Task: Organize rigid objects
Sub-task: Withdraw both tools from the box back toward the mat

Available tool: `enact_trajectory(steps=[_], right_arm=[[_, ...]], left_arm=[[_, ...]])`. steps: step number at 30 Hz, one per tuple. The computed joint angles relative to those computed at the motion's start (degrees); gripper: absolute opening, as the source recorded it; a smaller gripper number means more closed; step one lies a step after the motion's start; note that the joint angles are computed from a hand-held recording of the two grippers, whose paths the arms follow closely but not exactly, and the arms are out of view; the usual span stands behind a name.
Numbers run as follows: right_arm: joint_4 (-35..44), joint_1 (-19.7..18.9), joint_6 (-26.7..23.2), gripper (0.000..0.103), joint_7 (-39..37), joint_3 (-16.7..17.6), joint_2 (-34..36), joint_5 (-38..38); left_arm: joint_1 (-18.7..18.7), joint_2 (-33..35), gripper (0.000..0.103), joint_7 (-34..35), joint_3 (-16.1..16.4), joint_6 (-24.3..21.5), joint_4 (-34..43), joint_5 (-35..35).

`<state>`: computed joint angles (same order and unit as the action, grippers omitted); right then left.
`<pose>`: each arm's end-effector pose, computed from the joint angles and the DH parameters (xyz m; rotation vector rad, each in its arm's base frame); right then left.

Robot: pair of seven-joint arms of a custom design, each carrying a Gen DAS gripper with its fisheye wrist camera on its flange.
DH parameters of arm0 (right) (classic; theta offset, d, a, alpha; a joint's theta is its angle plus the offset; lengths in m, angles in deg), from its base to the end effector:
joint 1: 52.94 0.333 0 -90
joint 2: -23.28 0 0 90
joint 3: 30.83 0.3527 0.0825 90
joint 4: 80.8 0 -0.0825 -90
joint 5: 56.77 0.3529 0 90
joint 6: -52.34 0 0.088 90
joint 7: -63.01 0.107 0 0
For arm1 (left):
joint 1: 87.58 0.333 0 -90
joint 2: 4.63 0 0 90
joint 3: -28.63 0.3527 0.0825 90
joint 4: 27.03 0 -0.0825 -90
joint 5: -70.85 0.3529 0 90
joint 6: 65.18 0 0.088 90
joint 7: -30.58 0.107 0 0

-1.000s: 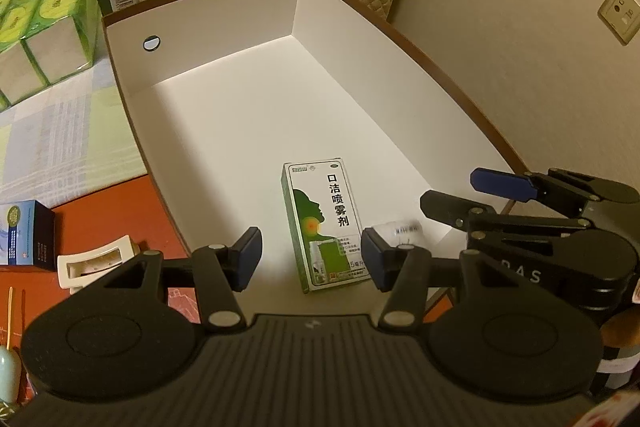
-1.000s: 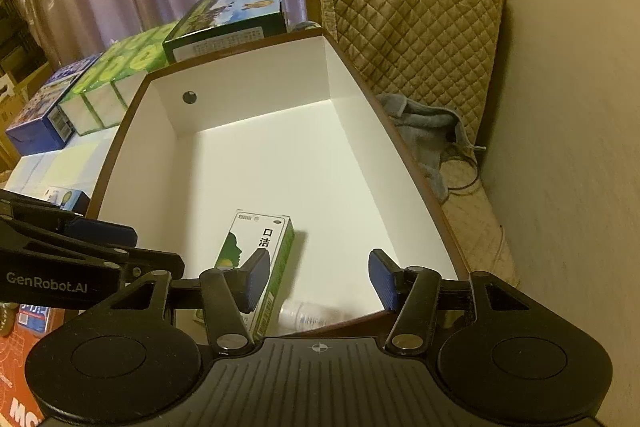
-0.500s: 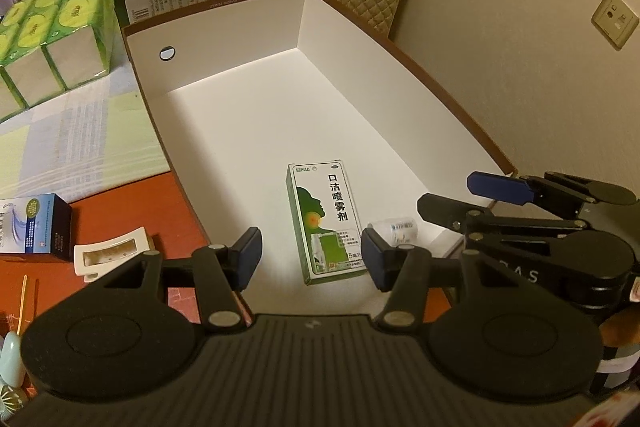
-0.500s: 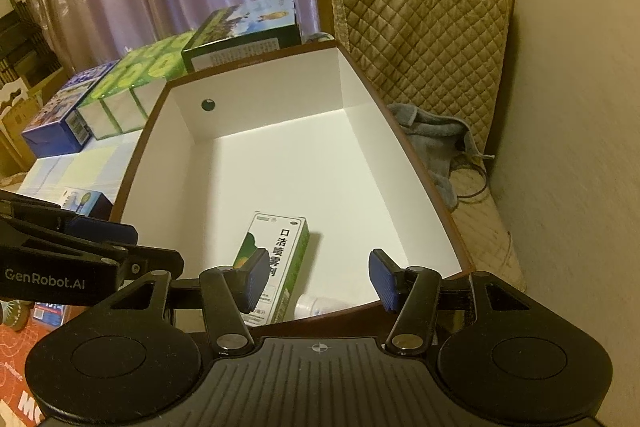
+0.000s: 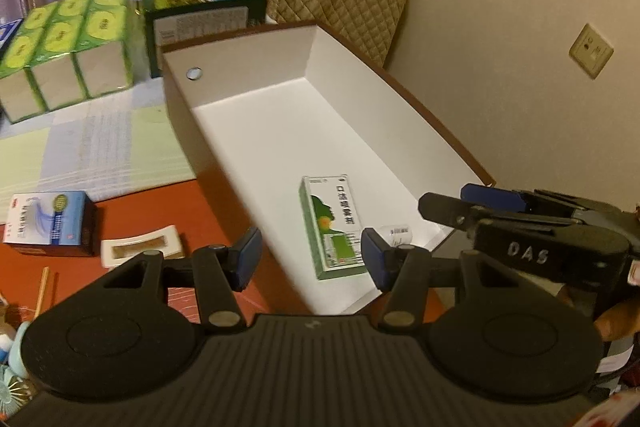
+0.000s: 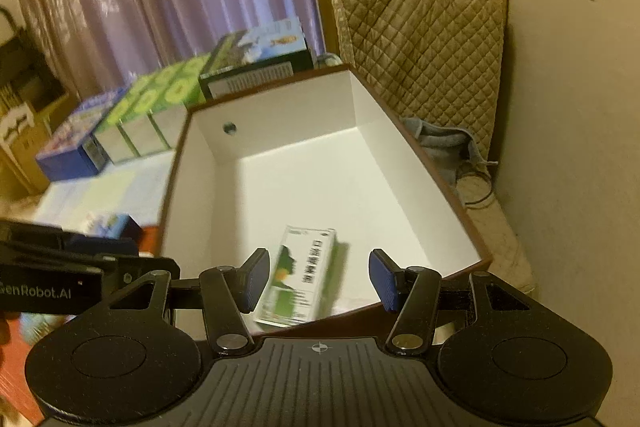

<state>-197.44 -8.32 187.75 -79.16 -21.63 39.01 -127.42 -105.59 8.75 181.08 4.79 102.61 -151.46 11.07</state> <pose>0.3624 0.4663 0.3787 -1.3434 2.0157 -0.6786 0.4645 -0.3278 0.3867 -1.1342 2.6924 -1.0680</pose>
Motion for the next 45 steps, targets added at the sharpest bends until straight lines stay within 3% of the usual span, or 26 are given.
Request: enact_trajectory(steps=[4, 7, 10, 17, 25, 34, 45], right_arm=[[1.9, 1.4, -0.7, 0.058, 5.8, 0.0, 0.7, -2.4], [3.9, 2.4, 0.1, 0.066, 10.6, 0.0, 1.8, -5.2], [7.4, 3.4, 0.4, 0.07, 10.1, 0.0, 4.0, -5.9], [20.6, 7.6, 1.0, 0.07, -0.7, -1.8, 12.4, -3.3], [36.7, 9.6, 5.5, 0.07, -14.4, -3.3, 25.2, 6.8], [55.2, 11.0, 4.5, 0.07, -32.7, -3.3, 39.0, 20.3], [66.9, 13.1, -0.3, 0.07, -43.6, -6.0, 47.0, 34.4]], left_arm=[[3.0, -2.9, 0.05, 7.4, 0.5, -1.6, -2.1, -7.3], [3.9, -5.3, 0.051, 12.0, 3.0, -2.7, -4.1, -11.5], [5.0, -7.4, 0.053, 14.8, 6.1, -4.4, -6.2, -13.3], [9.2, -9.5, 0.055, 21.7, 11.8, -5.6, -9.8, -15.5], [13.9, -8.1, 0.054, 25.9, 14.5, -5.0, -10.8, -14.5], [17.7, -4.8, 0.055, 28.6, 14.9, -6.2, -10.1, -12.1], [20.2, 0.6, 0.063, 33.4, 12.8, -5.2, -8.3, -10.6]])
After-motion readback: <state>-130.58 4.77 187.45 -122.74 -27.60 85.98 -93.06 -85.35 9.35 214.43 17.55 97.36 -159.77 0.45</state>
